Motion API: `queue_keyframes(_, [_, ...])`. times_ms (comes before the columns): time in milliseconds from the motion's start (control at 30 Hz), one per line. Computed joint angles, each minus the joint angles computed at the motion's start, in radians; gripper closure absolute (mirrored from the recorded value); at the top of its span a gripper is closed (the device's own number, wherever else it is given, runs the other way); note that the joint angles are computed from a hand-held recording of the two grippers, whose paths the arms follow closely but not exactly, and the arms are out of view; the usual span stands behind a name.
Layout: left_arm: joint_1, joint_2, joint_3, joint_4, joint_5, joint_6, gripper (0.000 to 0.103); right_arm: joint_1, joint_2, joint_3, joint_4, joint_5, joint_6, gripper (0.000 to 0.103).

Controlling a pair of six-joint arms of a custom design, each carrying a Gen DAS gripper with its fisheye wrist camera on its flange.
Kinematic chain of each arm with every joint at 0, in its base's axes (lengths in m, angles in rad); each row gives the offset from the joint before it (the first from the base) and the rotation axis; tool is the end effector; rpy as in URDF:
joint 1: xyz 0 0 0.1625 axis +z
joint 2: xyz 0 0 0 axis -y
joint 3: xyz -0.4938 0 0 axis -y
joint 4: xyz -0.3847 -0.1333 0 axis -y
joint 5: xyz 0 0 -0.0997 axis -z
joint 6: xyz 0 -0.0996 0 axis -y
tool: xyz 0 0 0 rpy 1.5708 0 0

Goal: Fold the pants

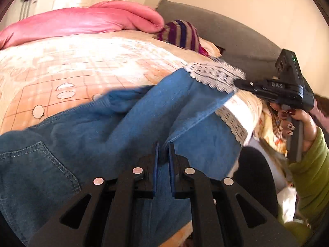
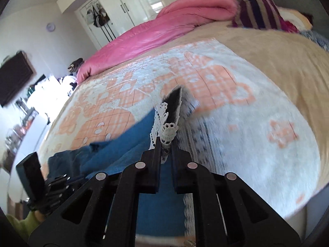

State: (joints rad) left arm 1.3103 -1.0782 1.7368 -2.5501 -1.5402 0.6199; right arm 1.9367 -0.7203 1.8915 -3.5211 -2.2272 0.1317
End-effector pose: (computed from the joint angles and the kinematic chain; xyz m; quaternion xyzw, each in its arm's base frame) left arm -0.0392 -0.6765 0.2991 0.4184 0.8940 -0.1544 0.0434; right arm 0.2993 -0.5784 0.1477 -0.0193 -0.8840 0.4219 0.2005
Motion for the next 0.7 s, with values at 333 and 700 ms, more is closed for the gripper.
queue_keyframes(333, [-0.016,-0.001,0.059,-0.034,0.054,0.085,0.094,-0.031,-0.009,0.171,-0.101,0.054,0.141,0.095])
queue_keyframes(700, [-0.031,-0.022,0.097,-0.078,0.085,0.127,0.100,-0.053,-0.014,0.204,-0.154,0.070,0.167,0.097])
